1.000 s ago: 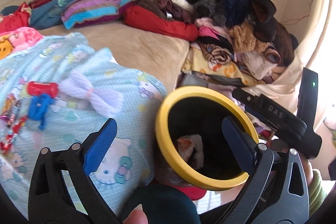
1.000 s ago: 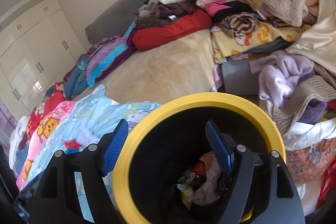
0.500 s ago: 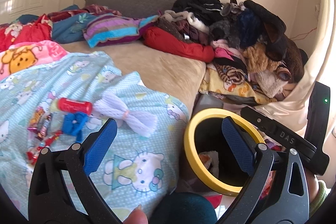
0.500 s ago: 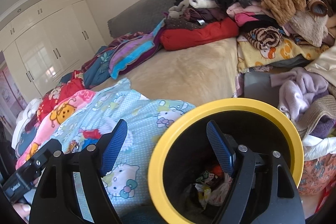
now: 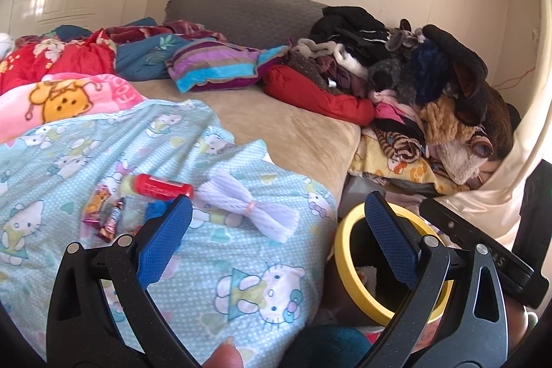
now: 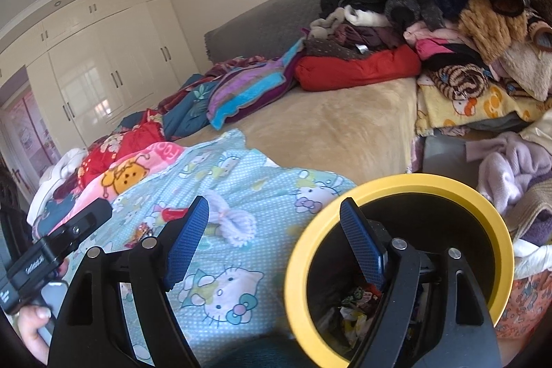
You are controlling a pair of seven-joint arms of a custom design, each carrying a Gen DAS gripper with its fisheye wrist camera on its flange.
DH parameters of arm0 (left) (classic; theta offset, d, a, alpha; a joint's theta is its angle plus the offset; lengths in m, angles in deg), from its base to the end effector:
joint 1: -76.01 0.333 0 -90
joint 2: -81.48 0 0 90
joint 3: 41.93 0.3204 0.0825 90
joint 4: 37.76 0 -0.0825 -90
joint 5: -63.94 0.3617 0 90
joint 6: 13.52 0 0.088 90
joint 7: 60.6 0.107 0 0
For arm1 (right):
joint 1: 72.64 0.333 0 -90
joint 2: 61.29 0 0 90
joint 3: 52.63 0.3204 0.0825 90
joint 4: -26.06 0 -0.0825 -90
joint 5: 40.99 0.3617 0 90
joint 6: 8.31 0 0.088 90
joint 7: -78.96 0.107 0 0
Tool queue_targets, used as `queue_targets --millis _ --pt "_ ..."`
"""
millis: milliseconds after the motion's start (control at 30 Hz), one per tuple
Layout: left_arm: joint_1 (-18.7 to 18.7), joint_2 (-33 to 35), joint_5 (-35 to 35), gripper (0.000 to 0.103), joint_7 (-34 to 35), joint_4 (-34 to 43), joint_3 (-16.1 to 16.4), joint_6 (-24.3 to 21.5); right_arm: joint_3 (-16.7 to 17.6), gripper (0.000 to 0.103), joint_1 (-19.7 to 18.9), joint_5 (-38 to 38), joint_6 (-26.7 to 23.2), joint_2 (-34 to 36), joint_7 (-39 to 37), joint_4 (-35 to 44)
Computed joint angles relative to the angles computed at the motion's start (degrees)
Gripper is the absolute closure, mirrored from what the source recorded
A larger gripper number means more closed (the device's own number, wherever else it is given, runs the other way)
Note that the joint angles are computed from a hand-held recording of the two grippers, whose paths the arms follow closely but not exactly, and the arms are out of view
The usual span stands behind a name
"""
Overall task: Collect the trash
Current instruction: 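Move both open tools back toward the remaining trash on the sheet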
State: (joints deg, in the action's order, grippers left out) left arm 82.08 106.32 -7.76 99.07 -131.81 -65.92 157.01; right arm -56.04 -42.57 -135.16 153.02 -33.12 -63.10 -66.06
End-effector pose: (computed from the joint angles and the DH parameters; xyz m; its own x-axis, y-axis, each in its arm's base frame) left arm 0.6756 -0.1010 0.4571 -0.3769 -0.8853 0.2722 -0.5331 -0.0330 -0.8454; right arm 0.5895 0.3582 0.3960 -0.0811 -0.9393 -0.3333 -0.4481 0.3331 -0.8296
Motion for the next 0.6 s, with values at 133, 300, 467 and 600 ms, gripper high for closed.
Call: queue_targets --millis 133,300,467,600 --pt "0.8 0.2 -0.8 0.011 -0.1 0.5 0.1 0.5 0.1 0.027 0.7 -0.5 0.3 0.9 -0.6 1.5" --pt "1.7 0.2 -2.1 0.011 0.3 0.7 0.4 0.3 0.1 0.027 1.6 -0.8 0.4 2.0 -1.7 3.4" --pt "2.3 0.2 -3.2 0.011 0.3 1.1 1.1 -0.1 -0.2 0.027 2.6 0.9 0.8 3.4 -4.3 5.3" --pt "2.5 0.2 -3.7 0.011 0.1 1.2 1.7 -0.2 -0.8 0.027 3.6 3.7 1.4 4.9 -7.4 7.1"
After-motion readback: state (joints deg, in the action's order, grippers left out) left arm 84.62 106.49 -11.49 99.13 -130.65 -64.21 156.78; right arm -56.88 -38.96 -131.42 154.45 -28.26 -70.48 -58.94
